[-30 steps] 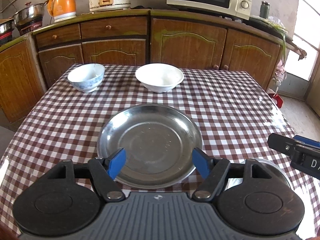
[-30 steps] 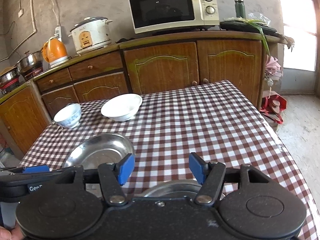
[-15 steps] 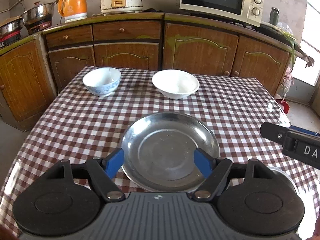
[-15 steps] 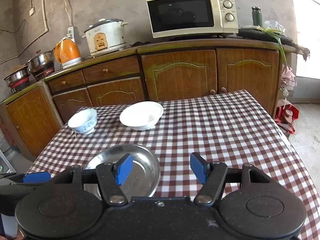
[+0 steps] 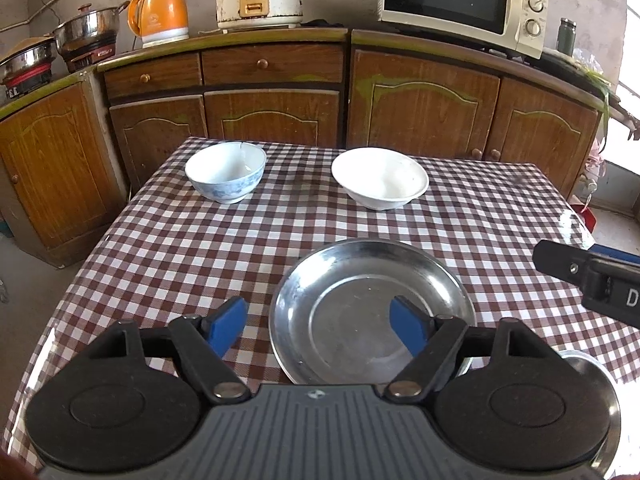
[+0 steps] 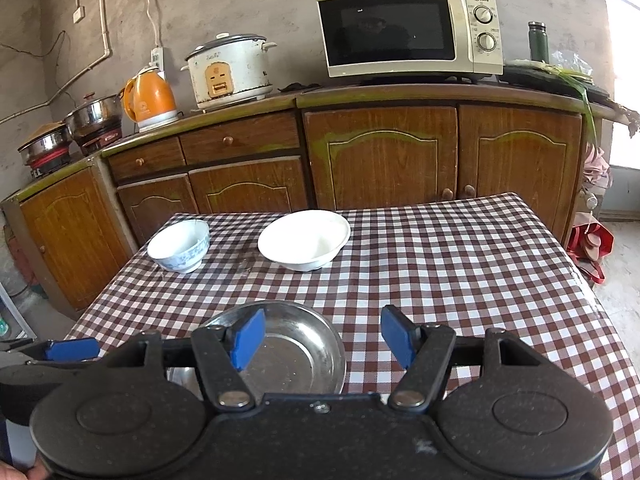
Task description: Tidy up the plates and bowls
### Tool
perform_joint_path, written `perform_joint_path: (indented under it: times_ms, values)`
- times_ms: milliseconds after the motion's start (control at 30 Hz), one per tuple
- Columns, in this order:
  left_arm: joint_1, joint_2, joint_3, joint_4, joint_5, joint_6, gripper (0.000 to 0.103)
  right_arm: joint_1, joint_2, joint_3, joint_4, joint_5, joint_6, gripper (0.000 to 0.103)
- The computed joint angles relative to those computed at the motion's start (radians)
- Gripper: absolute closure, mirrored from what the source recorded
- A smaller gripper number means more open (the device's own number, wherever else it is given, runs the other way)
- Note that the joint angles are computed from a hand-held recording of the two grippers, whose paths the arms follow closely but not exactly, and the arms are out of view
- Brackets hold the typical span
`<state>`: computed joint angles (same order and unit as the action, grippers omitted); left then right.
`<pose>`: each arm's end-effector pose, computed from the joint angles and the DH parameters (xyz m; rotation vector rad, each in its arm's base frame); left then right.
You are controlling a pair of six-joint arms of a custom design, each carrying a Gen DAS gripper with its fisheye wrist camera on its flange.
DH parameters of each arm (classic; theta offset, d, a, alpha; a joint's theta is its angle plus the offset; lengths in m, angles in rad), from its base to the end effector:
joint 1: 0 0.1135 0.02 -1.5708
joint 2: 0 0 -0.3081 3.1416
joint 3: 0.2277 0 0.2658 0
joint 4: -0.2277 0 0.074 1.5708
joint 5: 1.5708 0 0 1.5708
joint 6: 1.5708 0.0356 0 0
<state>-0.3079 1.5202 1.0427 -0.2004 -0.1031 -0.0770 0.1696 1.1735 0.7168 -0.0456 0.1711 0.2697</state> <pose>0.3320 -0.1017 0.2869 0.2036 2.2368 -0.0919 0.2526 0.0371 0.2847 0.2078 2.0559 0.0933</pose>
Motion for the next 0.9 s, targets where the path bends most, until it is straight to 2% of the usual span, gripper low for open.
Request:
perform_joint_path:
  times_ms: [900]
  values:
    - [0.058,0.116,0.138,-0.025,0.044,0.039,0.017,-0.013,0.181,0.134,0.038,-0.019,0.007,0.024]
